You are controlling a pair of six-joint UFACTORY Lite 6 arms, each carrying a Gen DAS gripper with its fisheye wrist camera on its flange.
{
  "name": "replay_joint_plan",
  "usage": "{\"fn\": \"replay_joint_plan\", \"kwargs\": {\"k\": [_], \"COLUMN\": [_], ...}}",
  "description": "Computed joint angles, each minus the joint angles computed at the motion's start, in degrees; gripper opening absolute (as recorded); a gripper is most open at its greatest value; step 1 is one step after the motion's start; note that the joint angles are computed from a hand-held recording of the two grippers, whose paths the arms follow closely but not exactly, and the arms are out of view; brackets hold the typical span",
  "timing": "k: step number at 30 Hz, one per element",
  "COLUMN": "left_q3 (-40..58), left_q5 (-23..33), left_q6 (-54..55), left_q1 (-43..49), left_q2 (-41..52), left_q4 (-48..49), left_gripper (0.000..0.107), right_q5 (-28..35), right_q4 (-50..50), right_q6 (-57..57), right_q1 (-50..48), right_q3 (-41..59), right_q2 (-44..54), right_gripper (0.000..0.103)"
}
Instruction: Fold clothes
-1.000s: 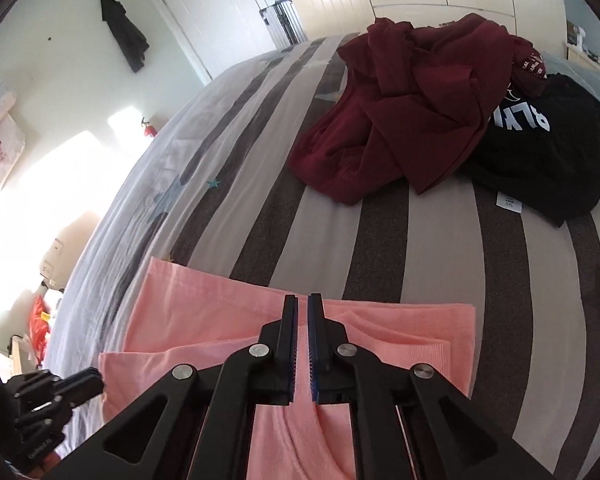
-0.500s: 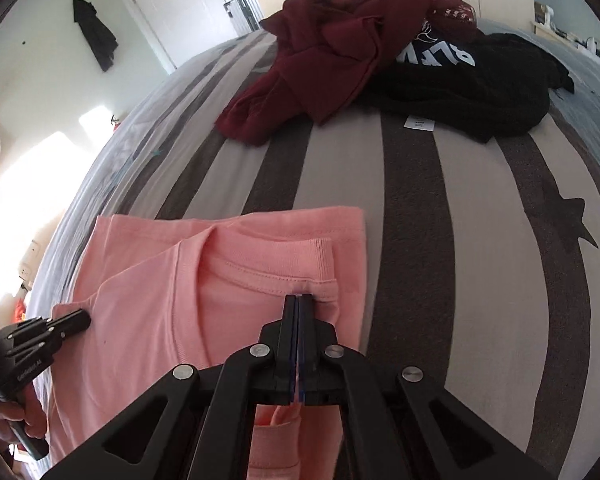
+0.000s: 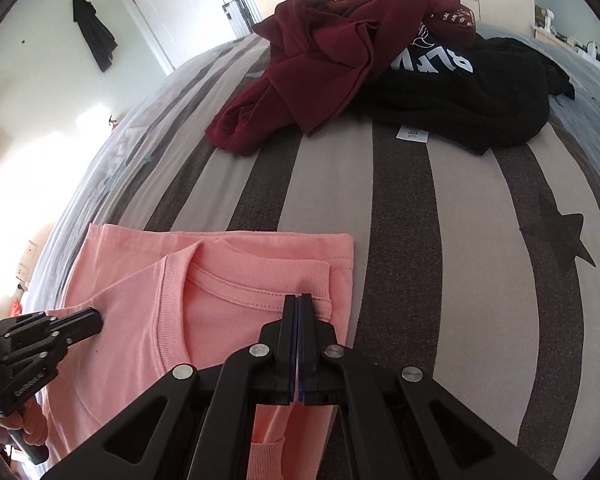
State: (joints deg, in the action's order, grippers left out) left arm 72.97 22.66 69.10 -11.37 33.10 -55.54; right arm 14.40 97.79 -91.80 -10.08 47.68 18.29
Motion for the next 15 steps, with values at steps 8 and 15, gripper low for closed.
{"fn": "replay_joint_plan", "kwargs": {"k": [8,15], "left_q3": [-8.6,-27.0], "left_q5": [2.4,8.0], "left_q6": [1.3,6.3], "left_q1": [5.5,13.1], "left_q2": [-11.9,-29.7], "left_q4": [-1.6,-1.8], "left_gripper": [0.002,0.002], "right_q5": [-0.1,-0.6], "right_q4": [-7.0,-19.3], "right_q6": [6.9,24.9], "right_q1": [-1.1,10.1], "right_q3": [-9.7,-25.6], "right_q2": [-16.1,-35.5], "right_gripper": [0.003,0.003]}}
